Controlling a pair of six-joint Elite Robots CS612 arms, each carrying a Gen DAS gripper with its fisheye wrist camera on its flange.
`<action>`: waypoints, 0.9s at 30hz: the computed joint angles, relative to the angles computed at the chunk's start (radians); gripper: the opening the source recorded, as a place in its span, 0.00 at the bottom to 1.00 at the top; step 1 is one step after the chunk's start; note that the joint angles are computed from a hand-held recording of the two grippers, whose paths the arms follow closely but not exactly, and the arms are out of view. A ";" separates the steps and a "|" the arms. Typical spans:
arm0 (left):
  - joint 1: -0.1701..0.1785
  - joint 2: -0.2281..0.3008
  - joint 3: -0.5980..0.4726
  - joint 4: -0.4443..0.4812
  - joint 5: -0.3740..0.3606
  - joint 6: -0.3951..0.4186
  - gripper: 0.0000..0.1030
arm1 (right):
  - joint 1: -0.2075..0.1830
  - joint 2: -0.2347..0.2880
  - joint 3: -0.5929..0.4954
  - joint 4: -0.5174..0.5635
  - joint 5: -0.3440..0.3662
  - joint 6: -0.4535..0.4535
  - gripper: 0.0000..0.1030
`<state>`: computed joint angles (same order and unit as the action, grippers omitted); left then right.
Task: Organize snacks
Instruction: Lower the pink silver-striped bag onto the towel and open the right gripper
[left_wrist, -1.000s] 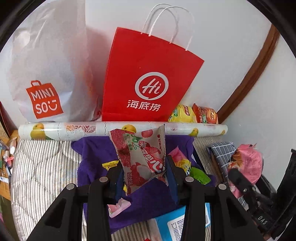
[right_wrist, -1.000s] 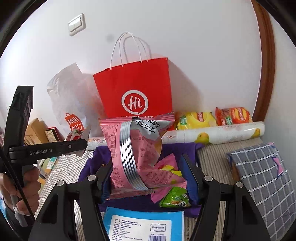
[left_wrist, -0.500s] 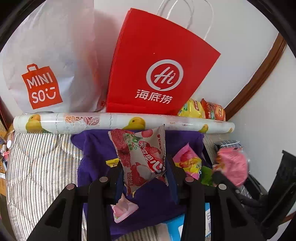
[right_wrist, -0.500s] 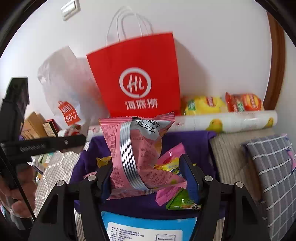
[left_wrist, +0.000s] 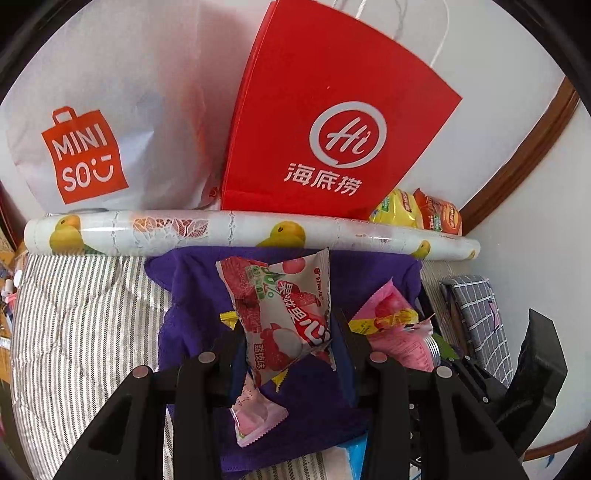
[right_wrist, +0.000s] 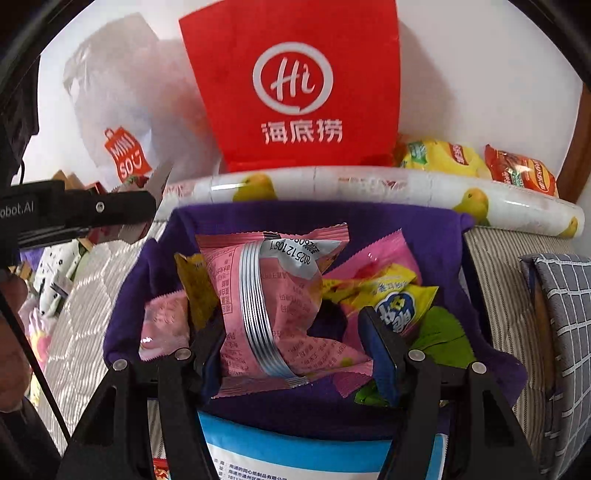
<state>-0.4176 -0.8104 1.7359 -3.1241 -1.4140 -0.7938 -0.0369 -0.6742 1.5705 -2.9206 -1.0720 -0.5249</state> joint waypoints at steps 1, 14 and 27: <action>-0.001 0.000 0.000 0.001 0.003 0.003 0.37 | 0.000 0.001 -0.003 0.008 -0.002 -0.002 0.63; -0.003 0.007 -0.012 0.026 0.011 0.015 0.37 | -0.001 0.006 -0.007 0.033 0.011 -0.027 0.64; 0.010 0.003 -0.004 0.036 -0.017 0.010 0.37 | 0.008 0.007 -0.001 0.022 -0.007 -0.065 0.69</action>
<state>-0.4075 -0.8073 1.7314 -3.0883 -1.4312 -0.7842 -0.0290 -0.6676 1.5690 -2.8983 -1.0794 -0.5897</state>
